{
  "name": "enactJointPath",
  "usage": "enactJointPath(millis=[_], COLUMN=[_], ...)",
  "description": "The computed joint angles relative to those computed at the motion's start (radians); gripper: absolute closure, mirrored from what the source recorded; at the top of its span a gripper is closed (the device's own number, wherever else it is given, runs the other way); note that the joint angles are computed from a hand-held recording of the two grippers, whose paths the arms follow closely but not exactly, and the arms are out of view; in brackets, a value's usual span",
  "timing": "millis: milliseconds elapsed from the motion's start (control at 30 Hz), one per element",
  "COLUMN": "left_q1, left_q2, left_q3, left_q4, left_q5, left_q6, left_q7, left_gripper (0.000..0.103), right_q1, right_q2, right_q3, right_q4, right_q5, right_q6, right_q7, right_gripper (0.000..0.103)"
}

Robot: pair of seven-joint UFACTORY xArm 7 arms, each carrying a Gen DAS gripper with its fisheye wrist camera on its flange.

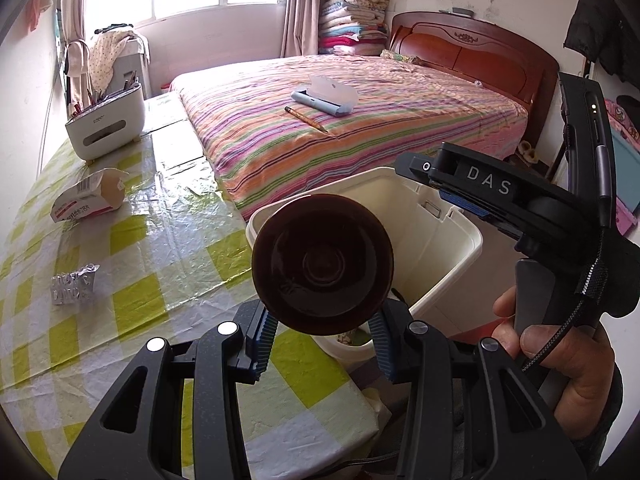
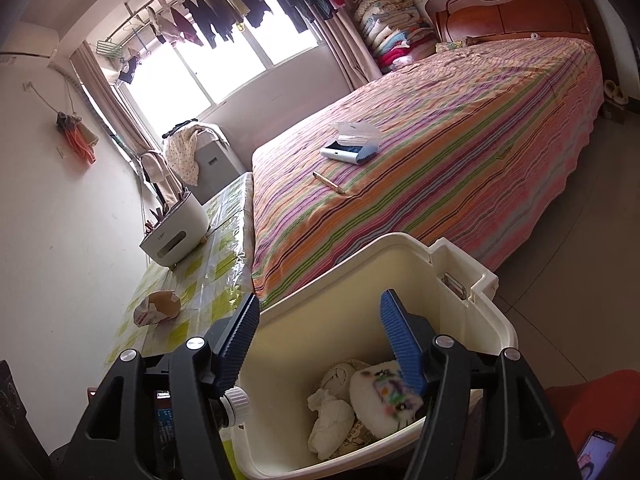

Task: Collect trash
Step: 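Drop the plush ball from the right gripper while the left lowers and releases the brown bottle in the bin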

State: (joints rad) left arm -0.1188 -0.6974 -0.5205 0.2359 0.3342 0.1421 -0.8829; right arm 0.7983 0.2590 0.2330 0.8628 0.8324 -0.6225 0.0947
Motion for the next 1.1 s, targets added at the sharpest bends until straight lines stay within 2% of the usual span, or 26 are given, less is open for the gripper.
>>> enactJointPath(millis=[333, 633, 967, 1000, 1033, 1100], left_q1=[0.012, 0.062, 0.086, 0.083, 0.099, 0.156], left_q2=[0.051, 0.13, 0.218, 0.225, 0.221, 0.187], left_q3=[-0.001, -0.032, -0.048, -0.045, -0.062, -0.121], left_q4=[0.017, 0.069, 0.139, 0.145, 0.15, 0.148], left_q5=[0.005, 0.035, 0.092, 0.099, 0.116, 0.165], left_q6=[-0.013, -0.019, 0.019, 0.028, 0.035, 0.042], left_q7=[0.004, 0.001, -0.031, -0.034, -0.056, -0.131], left_gripper=[0.063, 0.063, 0.062, 0.059, 0.047, 0.031], right_q1=[-0.03, -0.056, -0.078, -0.08, -0.084, -0.091], right_q2=[-0.009, -0.018, -0.025, -0.026, -0.027, -0.026], right_q3=[0.013, 0.018, 0.017, 0.017, 0.018, 0.018], right_q4=[-0.043, -0.072, -0.097, -0.099, -0.104, -0.108], right_q5=[-0.045, -0.1, -0.159, -0.165, -0.177, -0.197], right_q6=[-0.065, -0.082, -0.084, -0.084, -0.085, -0.086], right_q7=[0.113, 0.189, 0.266, 0.273, 0.285, 0.306], right_gripper=[0.04, 0.04, 0.04, 0.04, 0.04, 0.04])
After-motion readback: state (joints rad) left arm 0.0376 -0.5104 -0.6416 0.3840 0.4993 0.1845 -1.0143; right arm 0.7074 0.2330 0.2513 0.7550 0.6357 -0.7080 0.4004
